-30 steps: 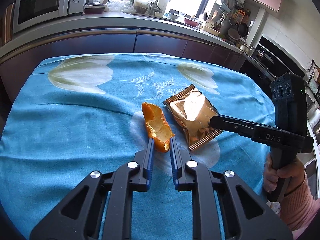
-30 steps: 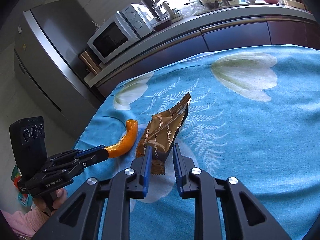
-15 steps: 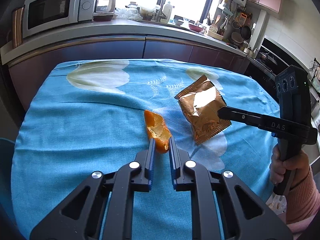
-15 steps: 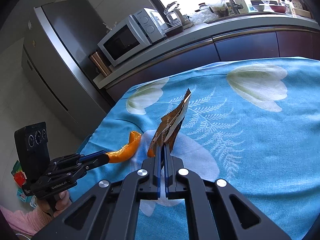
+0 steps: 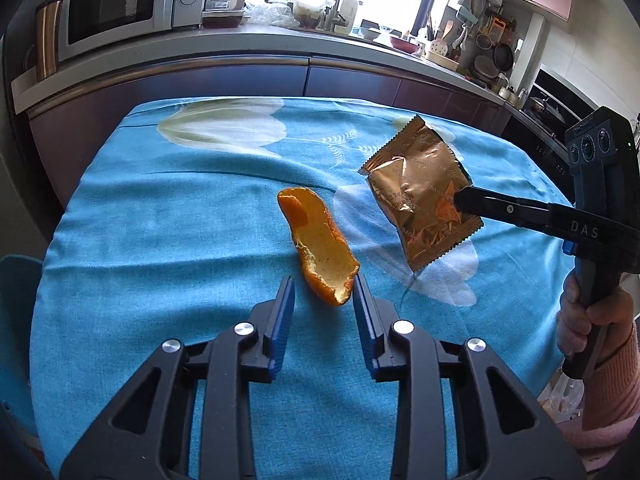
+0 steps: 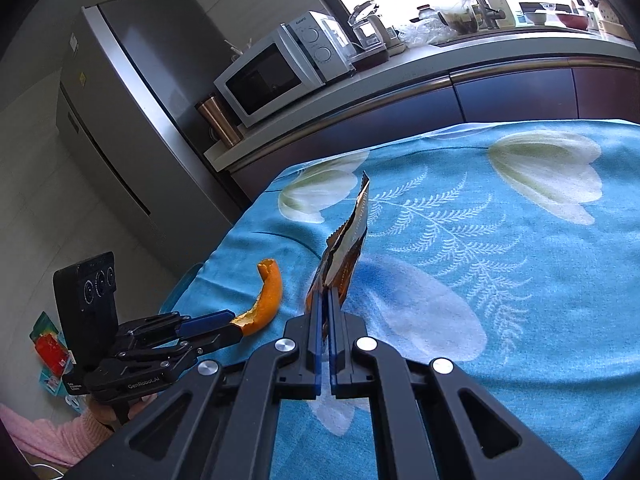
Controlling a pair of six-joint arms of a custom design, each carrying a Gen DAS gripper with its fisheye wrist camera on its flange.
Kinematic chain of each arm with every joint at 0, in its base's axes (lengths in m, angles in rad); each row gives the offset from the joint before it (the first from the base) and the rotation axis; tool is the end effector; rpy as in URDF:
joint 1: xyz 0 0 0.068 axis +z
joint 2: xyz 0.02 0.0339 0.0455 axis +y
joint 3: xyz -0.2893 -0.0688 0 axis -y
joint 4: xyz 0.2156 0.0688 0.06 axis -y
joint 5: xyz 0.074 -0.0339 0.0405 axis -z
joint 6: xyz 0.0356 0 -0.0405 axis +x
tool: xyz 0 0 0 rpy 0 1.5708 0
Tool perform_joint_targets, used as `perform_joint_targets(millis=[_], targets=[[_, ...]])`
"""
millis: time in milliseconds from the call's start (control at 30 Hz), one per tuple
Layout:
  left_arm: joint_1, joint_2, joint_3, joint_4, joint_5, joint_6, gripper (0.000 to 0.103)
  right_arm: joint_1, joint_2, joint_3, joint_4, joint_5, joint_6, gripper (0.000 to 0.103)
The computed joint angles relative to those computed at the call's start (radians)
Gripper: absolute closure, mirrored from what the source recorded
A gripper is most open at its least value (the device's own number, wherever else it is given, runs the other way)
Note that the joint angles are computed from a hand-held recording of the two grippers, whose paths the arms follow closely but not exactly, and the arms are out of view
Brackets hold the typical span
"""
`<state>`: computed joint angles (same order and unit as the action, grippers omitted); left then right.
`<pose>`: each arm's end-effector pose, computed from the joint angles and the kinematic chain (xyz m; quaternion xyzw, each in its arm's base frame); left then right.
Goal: Collect trash
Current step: 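Lift the peel and wrapper and carry them over the teal wastebasket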
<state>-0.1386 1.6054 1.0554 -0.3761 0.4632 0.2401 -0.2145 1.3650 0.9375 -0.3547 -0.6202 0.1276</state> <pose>0.3036 -0.0584 0.2565 0.2452 0.8930 -0.2018 0.3190 0.2536 -0.0341 0.2893 0.0341 0.8864 0.2656 0.3777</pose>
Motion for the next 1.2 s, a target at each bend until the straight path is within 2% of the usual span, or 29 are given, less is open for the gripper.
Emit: perform_joint_targets(millis=[67, 233, 300, 333, 600, 833, 1200], targets=[[-0.004, 0.008, 0.006, -0.003, -0.007, -0.003, 0.063, 0.003, 0.002, -0.001, 0.003, 0.002, 0.006, 0.101], [-0.032, 0.034, 0.021, -0.004, -0.032, -0.018, 0.063, 0.005, 0.007, -0.004, 0.011, 0.003, 0.015, 0.101], [-0.031, 0.044, 0.030, -0.004, -0.027, -0.030, 0.075, 0.006, 0.009, -0.004, 0.012, 0.002, 0.017, 0.101], [-0.029, 0.048, 0.033, -0.002, -0.024, -0.036, 0.077, 0.007, 0.009, -0.004, 0.013, 0.002, 0.019, 0.101], [-0.009, 0.025, 0.009, 0.028, -0.023, -0.050, 0.084, 0.017, 0.009, -0.011, 0.029, -0.003, 0.027, 0.101], [0.007, -0.047, -0.025, 0.030, -0.033, -0.027, 0.086, 0.052, 0.000, -0.011, 0.042, -0.004, 0.037, 0.101], [0.100, -0.134, -0.024, -0.028, 0.012, 0.020, 0.086, 0.125, 0.007, 0.009, 0.075, -0.009, 0.079, 0.101]])
